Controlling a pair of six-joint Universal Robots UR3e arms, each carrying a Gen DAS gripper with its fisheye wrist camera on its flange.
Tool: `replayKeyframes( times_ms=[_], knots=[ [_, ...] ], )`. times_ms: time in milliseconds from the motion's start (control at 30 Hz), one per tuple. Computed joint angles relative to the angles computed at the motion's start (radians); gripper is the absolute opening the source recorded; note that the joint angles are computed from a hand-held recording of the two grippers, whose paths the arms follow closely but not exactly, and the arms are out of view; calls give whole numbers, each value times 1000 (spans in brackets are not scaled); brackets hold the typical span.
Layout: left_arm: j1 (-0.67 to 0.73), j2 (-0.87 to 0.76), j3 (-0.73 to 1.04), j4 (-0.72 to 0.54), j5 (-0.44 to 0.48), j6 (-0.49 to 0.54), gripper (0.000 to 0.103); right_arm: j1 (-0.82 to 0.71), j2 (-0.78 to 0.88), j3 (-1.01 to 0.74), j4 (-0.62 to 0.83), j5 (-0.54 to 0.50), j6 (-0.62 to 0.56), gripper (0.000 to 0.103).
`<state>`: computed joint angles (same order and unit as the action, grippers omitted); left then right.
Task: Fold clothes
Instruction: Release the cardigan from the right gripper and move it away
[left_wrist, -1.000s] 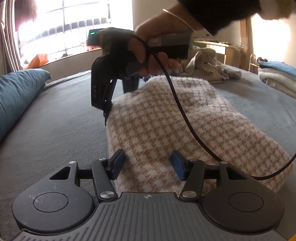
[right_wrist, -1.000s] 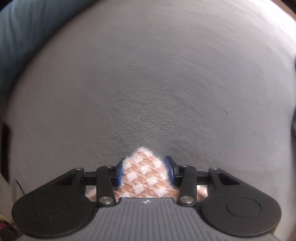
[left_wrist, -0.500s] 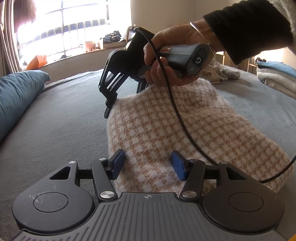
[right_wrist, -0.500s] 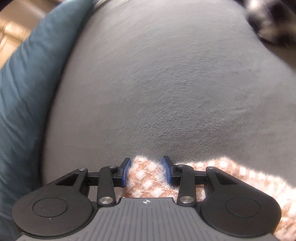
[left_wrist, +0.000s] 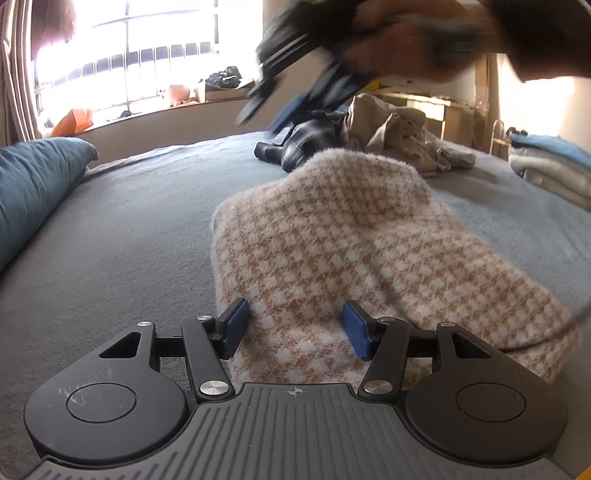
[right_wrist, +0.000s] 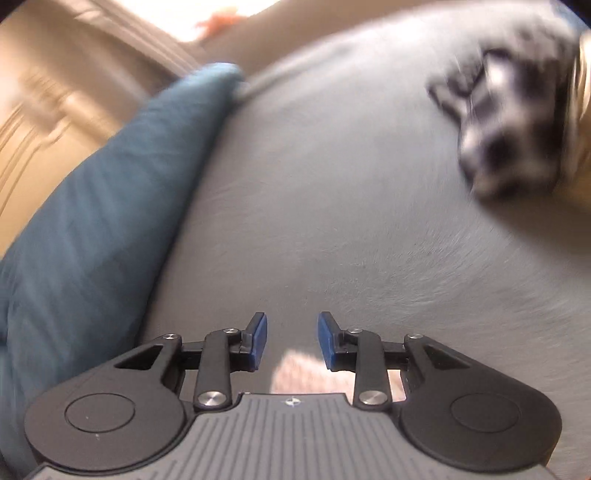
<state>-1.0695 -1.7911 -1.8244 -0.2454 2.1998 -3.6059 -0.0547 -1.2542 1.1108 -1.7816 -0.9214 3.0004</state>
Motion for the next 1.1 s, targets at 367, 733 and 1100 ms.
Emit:
replayKeyframes(
  times_ms=[367, 733, 1100],
  knots=[
    [60, 134, 7, -88, -35, 109, 66, -566, -876, 649, 302, 159, -760, 34],
    [81, -133, 320, -243, -76, 74, 65, -192, -588, 926, -553, -206, -612, 23],
    [150, -121, 496, -552, -143, -99, 65, -417, -787, 887, -138, 76, -744, 23]
  ],
)
